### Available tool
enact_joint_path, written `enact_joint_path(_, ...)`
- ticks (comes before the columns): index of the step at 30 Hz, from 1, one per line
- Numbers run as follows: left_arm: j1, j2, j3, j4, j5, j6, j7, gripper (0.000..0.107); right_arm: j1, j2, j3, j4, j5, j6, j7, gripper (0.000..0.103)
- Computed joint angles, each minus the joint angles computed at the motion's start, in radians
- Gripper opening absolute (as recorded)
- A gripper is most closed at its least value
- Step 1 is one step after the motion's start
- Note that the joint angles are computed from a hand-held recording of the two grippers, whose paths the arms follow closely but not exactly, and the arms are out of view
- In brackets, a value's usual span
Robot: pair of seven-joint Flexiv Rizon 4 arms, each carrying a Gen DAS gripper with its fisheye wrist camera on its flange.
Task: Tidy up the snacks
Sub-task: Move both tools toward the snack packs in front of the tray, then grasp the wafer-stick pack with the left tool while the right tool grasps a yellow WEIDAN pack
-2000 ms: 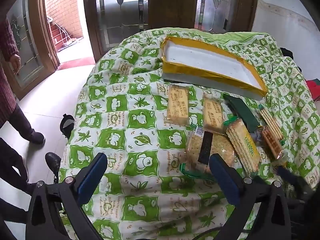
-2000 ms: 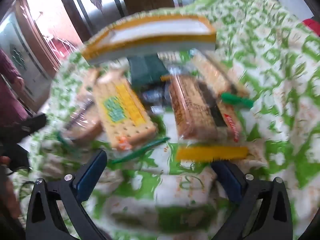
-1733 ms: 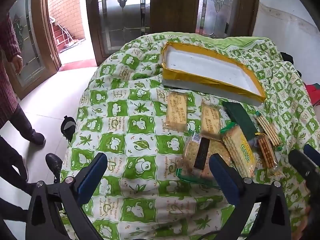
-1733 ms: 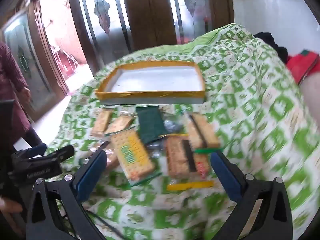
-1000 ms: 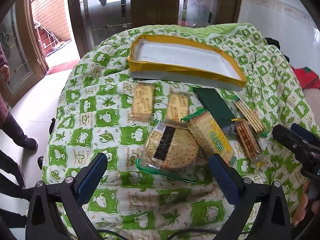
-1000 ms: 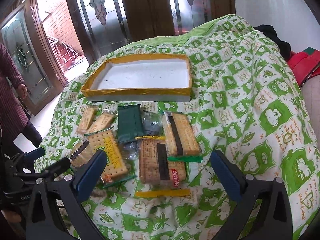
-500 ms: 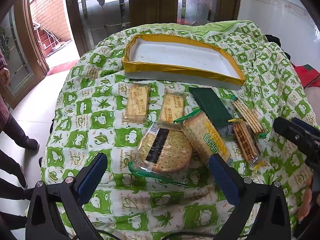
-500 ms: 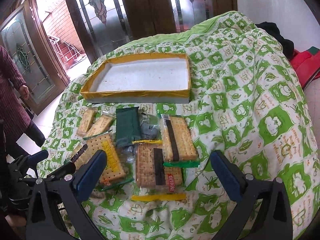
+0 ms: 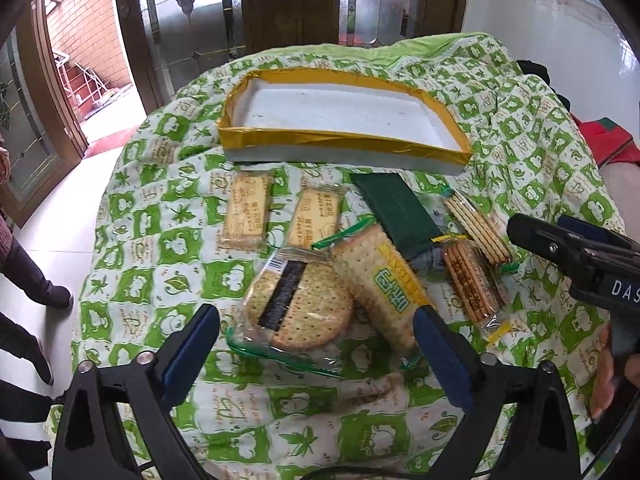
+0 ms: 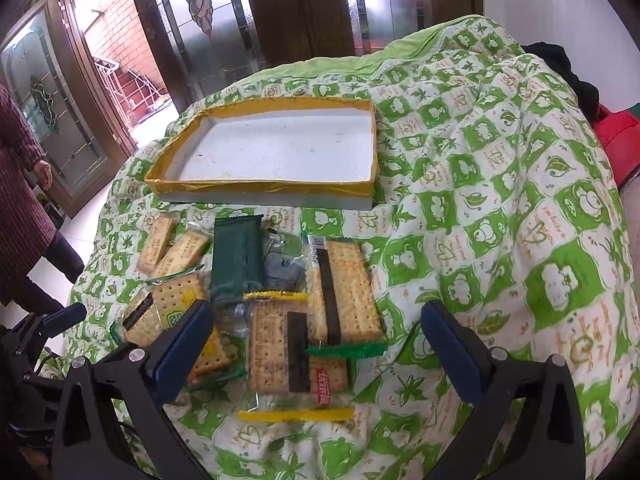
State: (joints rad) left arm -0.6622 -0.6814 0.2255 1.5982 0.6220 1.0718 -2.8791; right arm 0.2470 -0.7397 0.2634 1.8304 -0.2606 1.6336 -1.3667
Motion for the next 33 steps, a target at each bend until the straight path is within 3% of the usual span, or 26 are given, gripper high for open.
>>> enact_joint_path(2,0.021,-0.007,-0.020,-0.002,-0.022,0.009,0.024,0.088,-0.010,-0.008,0.012,-0.011,0.000,-0.013,-0.002,0.103)
enact_joint_path(11,0.046,-0.053,-0.046,-0.037,-0.129,0.042,0.135,0.075,-0.028,-0.037,0.036,-0.063,0.027,-0.089,-0.017,0.103)
enact_joint_path(27,0.072,-0.139,-0.050,-0.133,-0.280,-0.010,0.257,0.074,-0.004,-0.106,0.030,-0.204,0.097,-0.252,-0.074,0.095)
enact_joint_path(31,0.058,-0.159,-0.034,-0.169,-0.276,-0.049,0.264,0.071,0.010,-0.122,0.016,-0.227,0.112,-0.272,-0.077,0.094)
enact_joint_path(33,0.059,-0.158,-0.033,-0.166,-0.273,-0.044,0.262,0.066,0.014,-0.132,0.014,-0.243,0.116,-0.285,-0.081,0.088)
